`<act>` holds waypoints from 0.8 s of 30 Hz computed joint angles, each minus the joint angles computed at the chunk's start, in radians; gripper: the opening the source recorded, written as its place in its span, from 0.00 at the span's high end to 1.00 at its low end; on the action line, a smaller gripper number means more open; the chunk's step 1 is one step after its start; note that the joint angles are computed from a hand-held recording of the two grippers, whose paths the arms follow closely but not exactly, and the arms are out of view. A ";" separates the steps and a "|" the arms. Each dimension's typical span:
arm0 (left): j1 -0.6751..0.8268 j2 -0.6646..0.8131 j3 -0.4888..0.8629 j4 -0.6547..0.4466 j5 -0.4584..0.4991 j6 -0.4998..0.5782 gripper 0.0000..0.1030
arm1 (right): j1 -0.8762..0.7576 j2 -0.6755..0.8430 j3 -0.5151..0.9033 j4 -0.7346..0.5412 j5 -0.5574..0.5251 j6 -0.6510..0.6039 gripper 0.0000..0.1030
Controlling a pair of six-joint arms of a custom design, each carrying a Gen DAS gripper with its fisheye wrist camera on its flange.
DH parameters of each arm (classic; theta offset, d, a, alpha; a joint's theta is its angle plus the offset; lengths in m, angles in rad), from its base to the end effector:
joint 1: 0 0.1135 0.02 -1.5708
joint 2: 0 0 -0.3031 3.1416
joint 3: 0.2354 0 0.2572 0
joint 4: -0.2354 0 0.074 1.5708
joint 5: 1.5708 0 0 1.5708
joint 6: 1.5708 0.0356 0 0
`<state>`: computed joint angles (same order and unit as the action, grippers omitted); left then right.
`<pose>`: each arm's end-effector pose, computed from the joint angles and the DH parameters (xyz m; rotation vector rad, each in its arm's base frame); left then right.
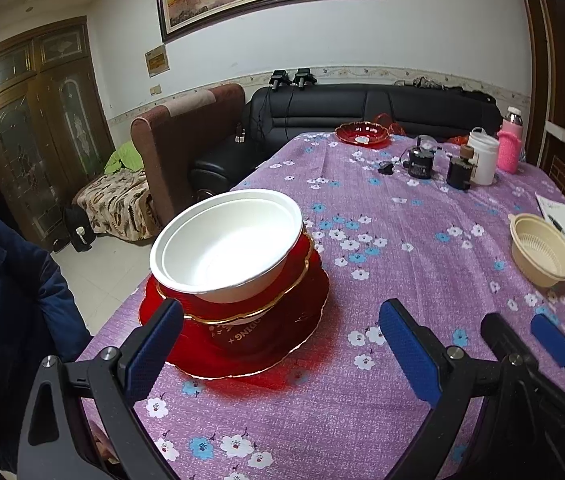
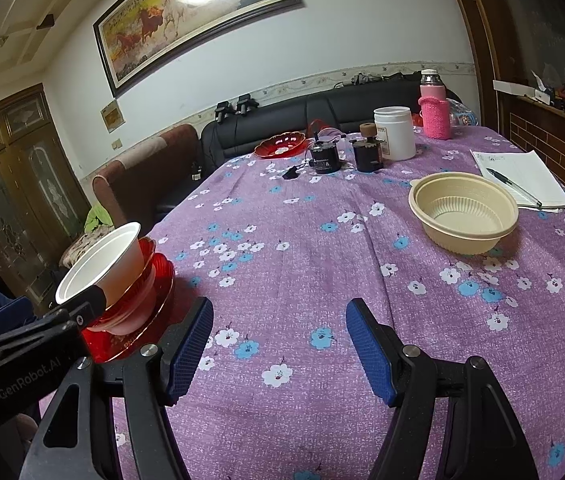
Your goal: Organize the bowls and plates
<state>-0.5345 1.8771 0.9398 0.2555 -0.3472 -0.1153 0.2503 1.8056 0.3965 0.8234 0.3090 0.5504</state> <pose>0.3428 -0.1889 0.1687 0.2777 2.1877 0.0311 0.2739 0.0588 0.1114 0.4924 2.0708 0.1394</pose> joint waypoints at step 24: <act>-0.035 -0.039 -0.056 0.116 -0.024 -0.015 0.05 | 0.007 -0.016 -0.012 0.008 0.009 -0.051 0.28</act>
<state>-0.5692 1.8386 0.8842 0.3717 -0.3708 -0.1307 0.2577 1.7900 0.3849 0.8316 0.3180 0.4992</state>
